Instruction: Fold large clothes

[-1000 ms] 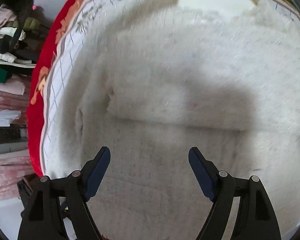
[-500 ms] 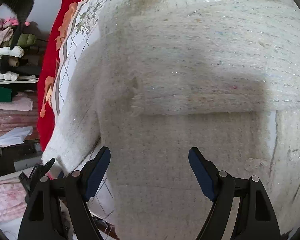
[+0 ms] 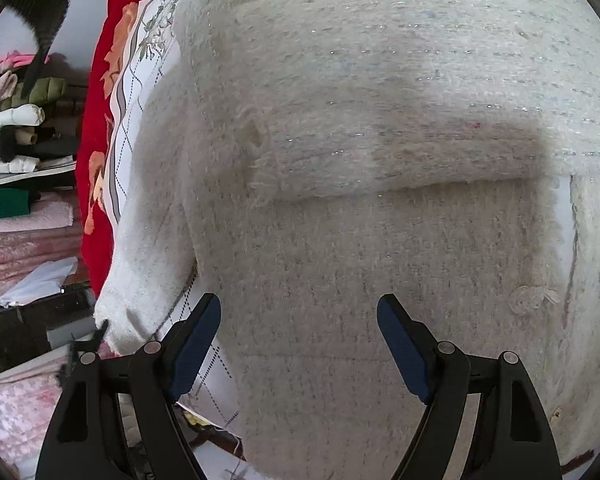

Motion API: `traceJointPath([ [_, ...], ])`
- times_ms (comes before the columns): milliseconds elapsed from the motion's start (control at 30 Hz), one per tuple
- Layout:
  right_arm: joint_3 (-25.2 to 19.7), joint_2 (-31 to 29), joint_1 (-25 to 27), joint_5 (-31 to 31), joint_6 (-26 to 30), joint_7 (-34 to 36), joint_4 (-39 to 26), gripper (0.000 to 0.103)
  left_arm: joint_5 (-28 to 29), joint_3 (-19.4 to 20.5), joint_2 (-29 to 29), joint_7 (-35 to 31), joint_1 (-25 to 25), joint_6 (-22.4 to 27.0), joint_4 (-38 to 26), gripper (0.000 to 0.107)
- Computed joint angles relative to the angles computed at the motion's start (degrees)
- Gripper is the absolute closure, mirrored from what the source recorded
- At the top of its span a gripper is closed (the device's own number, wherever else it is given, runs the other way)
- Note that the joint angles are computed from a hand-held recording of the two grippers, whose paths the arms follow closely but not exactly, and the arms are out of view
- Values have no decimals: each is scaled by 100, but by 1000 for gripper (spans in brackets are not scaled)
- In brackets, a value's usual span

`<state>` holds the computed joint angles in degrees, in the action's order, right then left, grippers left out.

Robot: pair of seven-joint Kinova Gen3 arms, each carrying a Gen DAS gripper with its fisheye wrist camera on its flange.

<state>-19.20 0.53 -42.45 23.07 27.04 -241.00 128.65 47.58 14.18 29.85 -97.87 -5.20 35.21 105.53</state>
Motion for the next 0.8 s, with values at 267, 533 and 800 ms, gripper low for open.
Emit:
traceJointPath([
  [267, 154, 81, 135, -245, 165, 589, -189, 21, -801, -1292, 316, 1172, 1686, -644, -1020, 46],
  [533, 84, 111, 73, -385, 1217, 597, -607, 21, -2653, -1918, 192, 1927, 2851, -644, -1899, 100],
  [800, 21, -181, 8, -869, 2833, 685, -780, 19, -4131, -563, -726, 1652, 3039, -437, -2290, 100],
])
